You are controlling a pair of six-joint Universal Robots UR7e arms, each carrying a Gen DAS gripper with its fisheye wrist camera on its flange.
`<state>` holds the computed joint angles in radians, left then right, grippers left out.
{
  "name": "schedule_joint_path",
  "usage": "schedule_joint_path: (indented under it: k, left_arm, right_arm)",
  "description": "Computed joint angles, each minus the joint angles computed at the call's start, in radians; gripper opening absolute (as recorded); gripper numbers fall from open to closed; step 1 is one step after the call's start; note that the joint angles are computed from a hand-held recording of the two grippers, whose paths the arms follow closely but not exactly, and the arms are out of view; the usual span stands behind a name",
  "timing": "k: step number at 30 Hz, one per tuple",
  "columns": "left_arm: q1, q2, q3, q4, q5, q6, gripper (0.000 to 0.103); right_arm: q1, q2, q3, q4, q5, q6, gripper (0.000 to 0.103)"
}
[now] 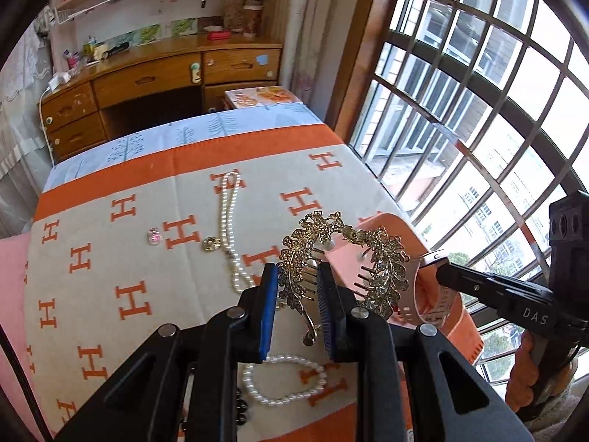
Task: Organize jewelry
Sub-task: 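Carry both into the pink box and open the left tool to release the comb, then lower the white watch into the pink box and open the right tool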
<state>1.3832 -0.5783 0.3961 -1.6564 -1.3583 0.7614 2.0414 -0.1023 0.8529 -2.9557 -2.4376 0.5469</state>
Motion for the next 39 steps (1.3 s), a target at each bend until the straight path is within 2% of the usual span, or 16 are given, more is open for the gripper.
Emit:
schedule_joint_path:
  k: [5,10,17,23,27,28,29,31,33,39]
  left_arm:
    - [-0.032,-0.108,0.249,-0.086,-0.011,0.013,0.019]
    - [-0.055,-0.148,0.389,-0.157,0.012,0.015,0.019]
    - [-0.061,-0.114,0.442,-0.22,0.084,0.003,0.019]
    - [-0.056,-0.082,0.449,-0.261,0.125,0.003,0.021]
    - [-0.052,-0.104,0.476,-0.305,0.112,0.027,0.031]
    - [-0.053,-0.114,0.49,-0.328,0.112,0.038,0.039]
    - [-0.053,-0.124,0.502,-0.352,0.109,0.045,0.053]
    - [-0.05,-0.149,0.536,-0.422,0.103,0.065,0.068]
    - [-0.045,-0.171,0.561,-0.478,0.099,0.084,0.07]
    - [-0.027,-0.193,0.547,-0.527,0.13,0.086,0.07]
  right_arm:
    - [0.022,-0.055,0.175,-0.152,-0.08,0.059,0.007]
    - [0.029,-0.079,0.279,-0.232,-0.127,0.119,0.007]
    - [0.022,-0.08,0.315,-0.287,-0.129,0.12,0.007]
    - [0.01,-0.073,0.295,-0.254,-0.126,0.112,0.007]
    - [0.003,-0.068,0.275,-0.217,-0.129,0.117,0.007]
    - [0.002,-0.065,0.271,-0.217,-0.128,0.114,0.007]
    - [0.001,-0.061,0.263,-0.212,-0.128,0.111,0.007]
    - [-0.003,-0.057,0.25,-0.188,-0.123,0.113,0.007]
    - [-0.006,-0.049,0.235,-0.164,-0.126,0.12,0.007]
    - [-0.011,-0.021,0.171,-0.084,-0.134,0.119,0.007]
